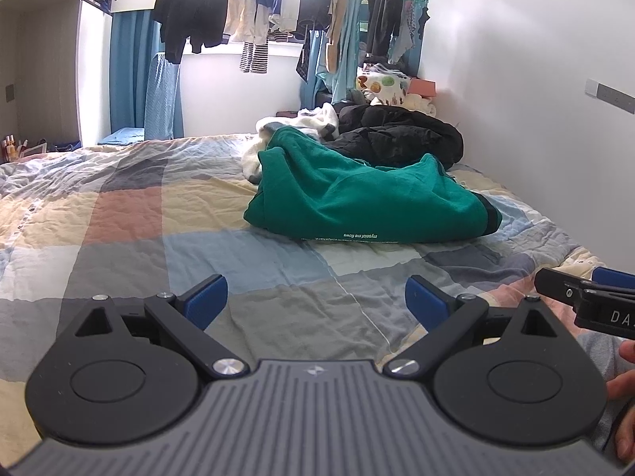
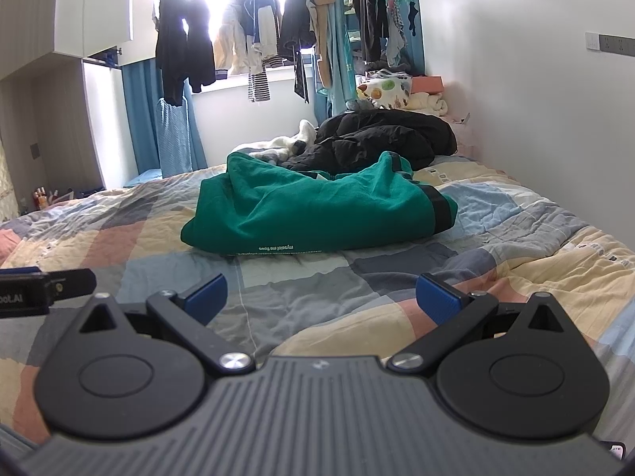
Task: Fold large clothes
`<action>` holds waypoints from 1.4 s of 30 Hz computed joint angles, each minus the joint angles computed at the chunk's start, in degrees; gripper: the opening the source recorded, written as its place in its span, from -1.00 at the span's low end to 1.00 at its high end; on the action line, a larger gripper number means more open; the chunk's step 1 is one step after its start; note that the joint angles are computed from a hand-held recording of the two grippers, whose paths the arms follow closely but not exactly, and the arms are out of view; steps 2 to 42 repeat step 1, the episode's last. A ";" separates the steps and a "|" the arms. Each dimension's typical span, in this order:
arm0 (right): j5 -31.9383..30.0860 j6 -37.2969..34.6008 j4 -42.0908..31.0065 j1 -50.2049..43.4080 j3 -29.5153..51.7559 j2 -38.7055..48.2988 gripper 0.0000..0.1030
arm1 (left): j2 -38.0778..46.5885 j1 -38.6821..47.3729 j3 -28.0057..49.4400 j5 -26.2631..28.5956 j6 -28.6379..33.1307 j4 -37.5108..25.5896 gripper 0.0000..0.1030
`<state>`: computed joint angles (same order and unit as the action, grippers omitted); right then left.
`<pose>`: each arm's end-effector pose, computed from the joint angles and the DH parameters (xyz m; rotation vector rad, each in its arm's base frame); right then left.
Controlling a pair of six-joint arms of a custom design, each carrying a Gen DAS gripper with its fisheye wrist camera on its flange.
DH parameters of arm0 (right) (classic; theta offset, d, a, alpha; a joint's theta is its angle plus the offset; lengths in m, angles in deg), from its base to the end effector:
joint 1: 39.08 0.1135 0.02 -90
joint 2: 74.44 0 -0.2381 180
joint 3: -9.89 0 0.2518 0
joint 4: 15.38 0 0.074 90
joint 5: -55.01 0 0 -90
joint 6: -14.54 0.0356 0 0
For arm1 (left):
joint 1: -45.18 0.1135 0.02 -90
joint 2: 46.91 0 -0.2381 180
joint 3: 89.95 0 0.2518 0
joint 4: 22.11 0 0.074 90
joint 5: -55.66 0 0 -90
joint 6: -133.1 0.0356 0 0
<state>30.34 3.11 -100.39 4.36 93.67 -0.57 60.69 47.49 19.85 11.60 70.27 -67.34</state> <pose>0.1854 0.1310 0.2997 0.7636 1.8566 -0.3929 0.4165 -0.0088 0.2827 0.8265 1.9598 -0.6262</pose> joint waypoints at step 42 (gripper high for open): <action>-0.03 -0.05 0.05 0.01 -0.05 -0.08 1.00 | -0.11 -0.01 -0.07 -0.05 0.11 -0.07 0.91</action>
